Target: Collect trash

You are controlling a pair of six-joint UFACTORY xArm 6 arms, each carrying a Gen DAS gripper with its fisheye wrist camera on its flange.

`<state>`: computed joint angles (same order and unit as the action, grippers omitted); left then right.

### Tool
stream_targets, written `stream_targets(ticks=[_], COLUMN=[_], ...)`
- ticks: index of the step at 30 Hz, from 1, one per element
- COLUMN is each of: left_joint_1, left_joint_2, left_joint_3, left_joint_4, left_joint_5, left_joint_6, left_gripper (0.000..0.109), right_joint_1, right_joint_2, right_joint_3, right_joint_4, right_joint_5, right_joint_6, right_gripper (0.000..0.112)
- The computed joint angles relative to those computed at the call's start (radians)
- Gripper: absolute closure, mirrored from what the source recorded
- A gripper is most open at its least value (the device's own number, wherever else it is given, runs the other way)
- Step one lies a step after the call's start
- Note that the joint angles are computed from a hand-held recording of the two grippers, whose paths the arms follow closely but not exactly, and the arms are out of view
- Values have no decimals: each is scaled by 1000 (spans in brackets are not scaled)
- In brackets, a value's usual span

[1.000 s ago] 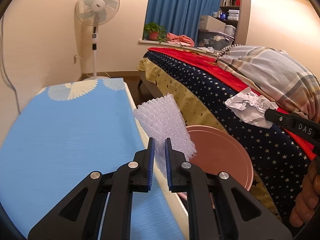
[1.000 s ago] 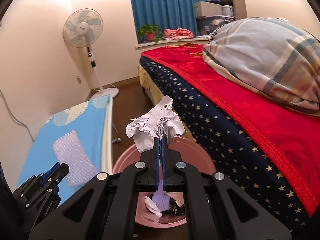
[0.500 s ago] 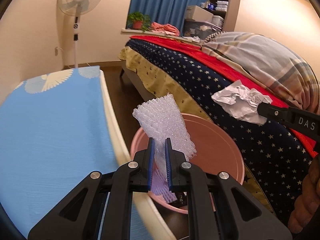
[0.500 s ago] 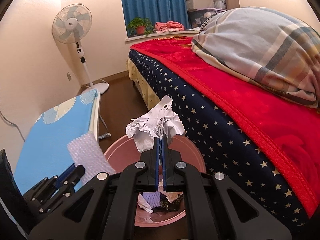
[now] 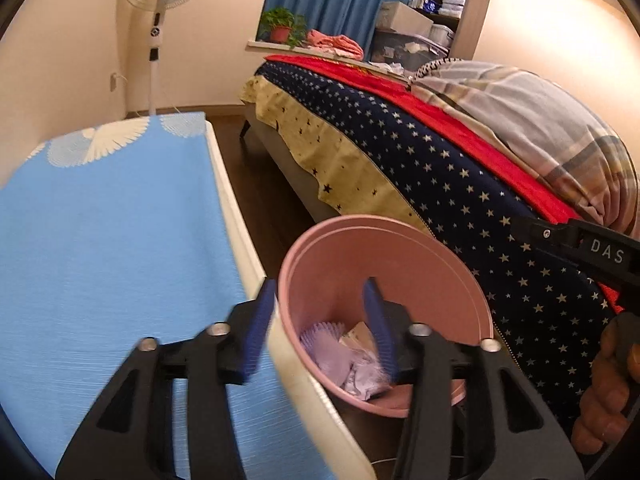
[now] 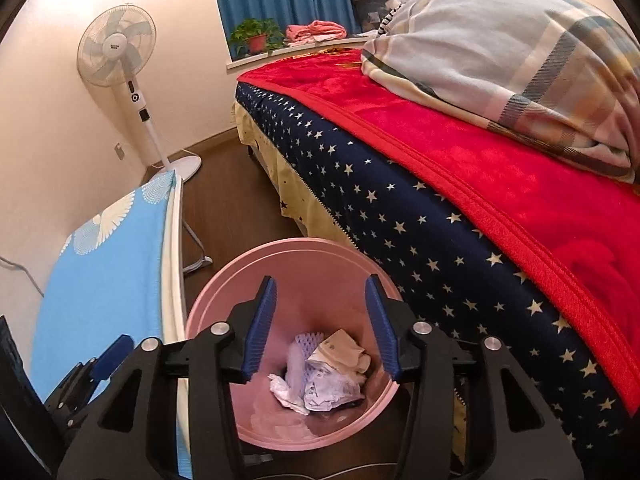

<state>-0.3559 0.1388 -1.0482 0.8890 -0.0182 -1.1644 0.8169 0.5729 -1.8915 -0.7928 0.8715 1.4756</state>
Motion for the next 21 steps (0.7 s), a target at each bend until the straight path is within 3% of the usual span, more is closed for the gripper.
stream_targets(ticks=[3,5,7,12,21], left_joint_1=[12,20,27,35,24], left_joint_2=[-55,-102,-161,-292,-601], left_joint_3=[16,32,56,130,347], left_joint_4=[140,232,328,343,347], left_joint_5=[27,46,68,115,243], left_joint_6=[-121,-201,-286,-275,-278], left_gripper=[43,33,27,24,19], right_joint_1=[19,41,59,98,180], right_joint_2=[-3,-8,-9,-37,-58], right_joint_3=[-25,-46,-69,-72,-47], right_joint_4=[-31,-68,-94,-142,-216], right_joint_5=[9,33,49,53,82], right_joint_6=[2,3,5,18,-3], right_gripper=[51,32,23,15,14])
